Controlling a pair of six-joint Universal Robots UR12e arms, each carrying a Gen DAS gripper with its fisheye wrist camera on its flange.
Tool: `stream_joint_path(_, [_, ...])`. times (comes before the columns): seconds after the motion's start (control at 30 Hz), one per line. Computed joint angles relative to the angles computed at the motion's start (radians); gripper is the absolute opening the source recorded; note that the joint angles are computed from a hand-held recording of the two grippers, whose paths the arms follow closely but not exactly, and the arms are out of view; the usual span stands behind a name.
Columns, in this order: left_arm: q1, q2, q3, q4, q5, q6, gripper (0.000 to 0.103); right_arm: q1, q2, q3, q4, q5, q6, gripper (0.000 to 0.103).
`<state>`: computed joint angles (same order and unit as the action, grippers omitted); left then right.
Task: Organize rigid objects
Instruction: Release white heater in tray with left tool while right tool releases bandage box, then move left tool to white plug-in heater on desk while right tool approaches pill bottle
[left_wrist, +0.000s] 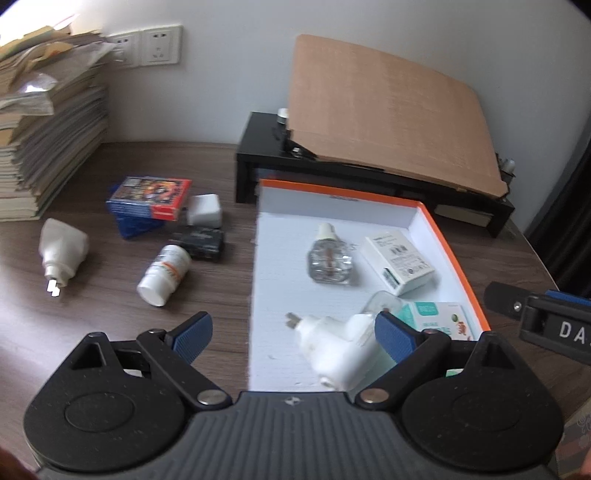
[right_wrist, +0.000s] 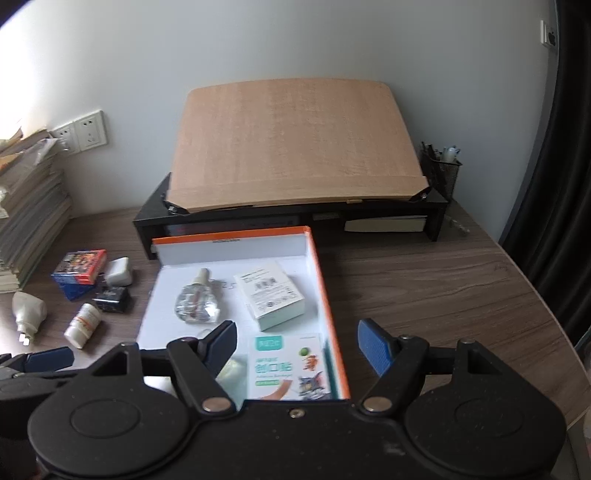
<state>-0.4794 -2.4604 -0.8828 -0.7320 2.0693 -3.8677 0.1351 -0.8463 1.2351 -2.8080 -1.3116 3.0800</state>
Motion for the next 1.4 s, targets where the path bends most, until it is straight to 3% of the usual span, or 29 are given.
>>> stream_joint_path(0.57, [0.033, 0.145, -0.212, -0.051, 0.072, -0.124, 0.097, 0.069, -0.014, 0.01, 0.061, 0.085, -0.049, 0.086])
stream_joint_path(1.0, [0.068, 0.211, -0.325, -0.018, 0.045, -0.131, 0.097, 0.119, -0.002, -0.021, 0.117, 0.061, -0.052, 0.086])
stream_joint_path(1.4, [0.113, 0.227, -0.375, -0.015, -0.001, -0.135, 0.099, 0.154, 0.031, -0.069, 0.174, 0.012, -0.033, 0.086])
